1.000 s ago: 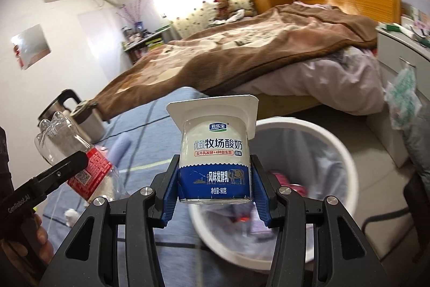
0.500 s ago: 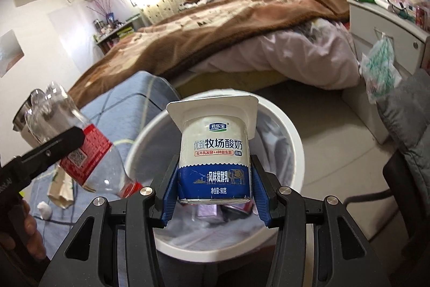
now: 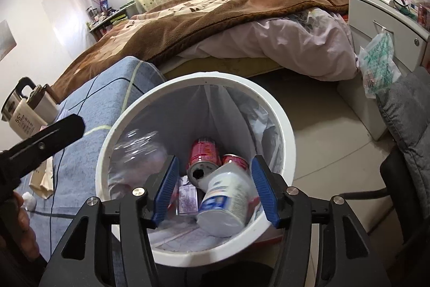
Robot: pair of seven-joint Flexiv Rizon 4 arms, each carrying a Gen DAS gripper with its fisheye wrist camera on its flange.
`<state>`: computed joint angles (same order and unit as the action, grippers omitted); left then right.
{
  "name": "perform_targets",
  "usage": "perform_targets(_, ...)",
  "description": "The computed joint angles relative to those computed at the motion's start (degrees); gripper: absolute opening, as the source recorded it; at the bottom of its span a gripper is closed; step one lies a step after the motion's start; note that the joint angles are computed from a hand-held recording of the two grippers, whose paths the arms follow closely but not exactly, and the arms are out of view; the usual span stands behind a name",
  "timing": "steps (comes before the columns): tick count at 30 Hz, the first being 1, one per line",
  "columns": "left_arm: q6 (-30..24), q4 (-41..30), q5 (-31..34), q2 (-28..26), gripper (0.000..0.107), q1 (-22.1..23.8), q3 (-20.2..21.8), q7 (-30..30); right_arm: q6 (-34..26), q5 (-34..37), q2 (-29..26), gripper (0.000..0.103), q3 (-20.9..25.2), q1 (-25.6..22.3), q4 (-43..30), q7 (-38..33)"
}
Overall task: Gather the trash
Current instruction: 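Open both tools to drop the bottle and yogurt cup into the bin, then move both open tools back over the remaining table trash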
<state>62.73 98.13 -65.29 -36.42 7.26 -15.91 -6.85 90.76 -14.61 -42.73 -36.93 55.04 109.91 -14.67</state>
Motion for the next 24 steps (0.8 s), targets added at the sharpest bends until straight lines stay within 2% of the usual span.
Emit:
perform_targets(10, 1.14, 1.81, -4.81, 1.70, 0.070, 1.03, 0.28, 3.79, 1.40, 2.82, -1.30, 0.057, -7.81, 7.66, 1.47, 1.28)
perform_targets(21, 0.85, 3.96, -12.07, 3.43, 0.071, 1.88, 3.33, 7.76, 1.56, 5.32, -2.99, 0.057, -10.89, 12.51, 0.31, 0.82)
perform_targets(24, 3.06, 4.76, -16.88, 4.20, 0.071, 1.67, 3.95, 12.06, 2.93, 6.52, -4.10, 0.057, -11.14, 13.24, -0.70, 0.60)
